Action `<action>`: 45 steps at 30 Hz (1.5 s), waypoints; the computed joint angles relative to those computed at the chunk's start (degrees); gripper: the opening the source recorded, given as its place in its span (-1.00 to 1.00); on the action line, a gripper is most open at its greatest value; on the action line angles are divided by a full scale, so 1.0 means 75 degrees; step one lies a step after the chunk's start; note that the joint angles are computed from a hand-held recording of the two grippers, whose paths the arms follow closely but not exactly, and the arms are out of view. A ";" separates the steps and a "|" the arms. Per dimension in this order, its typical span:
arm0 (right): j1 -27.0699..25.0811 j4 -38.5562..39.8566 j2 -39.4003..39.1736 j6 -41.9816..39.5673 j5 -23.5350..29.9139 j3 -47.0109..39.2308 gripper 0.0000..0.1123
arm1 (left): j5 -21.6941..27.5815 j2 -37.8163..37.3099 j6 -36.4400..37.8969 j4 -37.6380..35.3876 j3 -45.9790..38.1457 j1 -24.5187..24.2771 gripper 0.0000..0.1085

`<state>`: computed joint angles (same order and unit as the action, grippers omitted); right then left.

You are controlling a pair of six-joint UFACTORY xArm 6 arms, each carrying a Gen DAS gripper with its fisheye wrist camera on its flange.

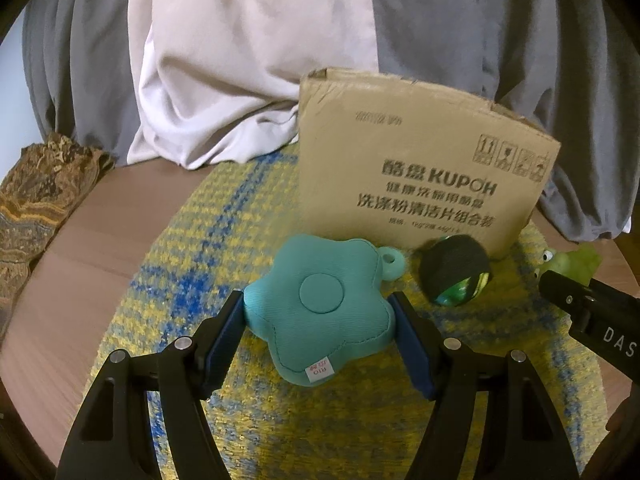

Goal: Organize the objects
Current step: 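Lift the star plush with the left tool while the right tool lifts the frog over the box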

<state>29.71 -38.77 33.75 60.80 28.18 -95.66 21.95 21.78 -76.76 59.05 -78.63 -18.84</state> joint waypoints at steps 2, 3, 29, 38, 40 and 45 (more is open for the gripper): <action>-0.0015 -0.0081 -0.0093 0.0050 -0.0031 0.0057 0.15 | 0.0022 -0.0073 -0.0065 0.0121 0.0003 -0.0028 0.30; -0.0013 -0.0152 -0.0142 0.0104 -0.0036 0.0071 0.15 | 0.0022 -0.0095 -0.0065 0.0136 -0.0005 -0.0032 0.30; -0.0089 -0.0815 -0.0779 0.0365 -0.0035 -0.0121 0.15 | -0.0014 -0.0239 0.0594 -0.0083 -0.0845 -0.0084 0.30; -0.0072 -0.0767 -0.0633 0.0197 0.0119 -0.0687 0.15 | 0.0022 -0.0064 0.1090 -0.0386 -0.1428 -0.0057 0.30; -0.0082 -0.0703 -0.0573 0.0107 0.0154 -0.0838 0.15 | 0.0048 -0.0006 0.1167 -0.0423 -0.1558 -0.0056 0.30; -0.0095 -0.0580 -0.0416 -0.0117 0.0231 -0.1224 0.15 | 0.0101 0.0162 0.1470 -0.0615 -0.1955 -0.0041 0.30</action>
<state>29.00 -43.12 30.63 59.92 29.91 -104.84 22.71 23.00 -65.74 54.44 -93.29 -19.14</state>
